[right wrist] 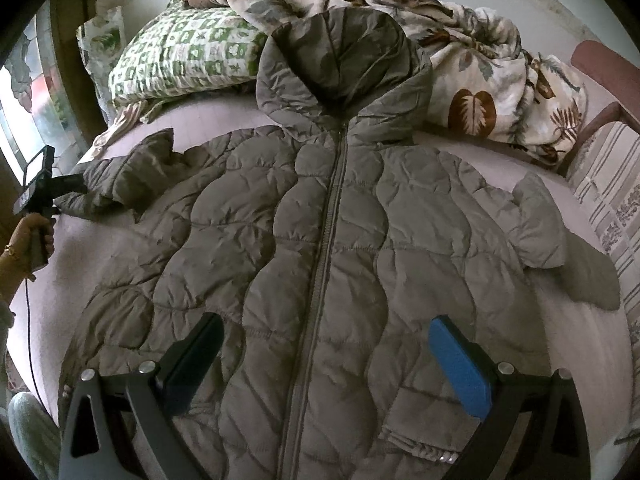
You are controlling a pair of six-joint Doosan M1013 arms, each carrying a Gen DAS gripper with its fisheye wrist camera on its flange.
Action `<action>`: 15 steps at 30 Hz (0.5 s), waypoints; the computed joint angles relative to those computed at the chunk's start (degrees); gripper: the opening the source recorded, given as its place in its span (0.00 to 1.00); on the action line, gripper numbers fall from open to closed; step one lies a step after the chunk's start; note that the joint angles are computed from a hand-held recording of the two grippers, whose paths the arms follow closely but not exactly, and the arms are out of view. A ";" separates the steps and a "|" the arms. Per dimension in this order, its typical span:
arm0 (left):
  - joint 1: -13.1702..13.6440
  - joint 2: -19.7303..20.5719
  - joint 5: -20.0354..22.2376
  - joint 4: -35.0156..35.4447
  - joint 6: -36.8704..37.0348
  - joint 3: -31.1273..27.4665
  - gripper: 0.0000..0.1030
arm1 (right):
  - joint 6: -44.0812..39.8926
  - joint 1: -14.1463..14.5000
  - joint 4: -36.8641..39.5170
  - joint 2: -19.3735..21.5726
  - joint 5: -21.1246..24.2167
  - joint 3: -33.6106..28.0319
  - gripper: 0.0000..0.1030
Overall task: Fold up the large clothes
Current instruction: 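Lower the left tool to the jacket sleeve and close on its cuff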
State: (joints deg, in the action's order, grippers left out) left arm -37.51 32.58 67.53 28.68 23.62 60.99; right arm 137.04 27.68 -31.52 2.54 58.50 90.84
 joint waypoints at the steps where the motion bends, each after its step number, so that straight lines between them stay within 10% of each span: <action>1: -0.01 -0.39 -1.10 -0.28 0.56 0.42 0.27 | -0.05 -0.08 0.30 -0.03 -0.23 0.04 1.00; 15: -5.00 -11.32 -8.05 16.41 -5.51 4.01 0.15 | 3.28 -1.64 0.07 -3.65 -2.41 4.31 1.00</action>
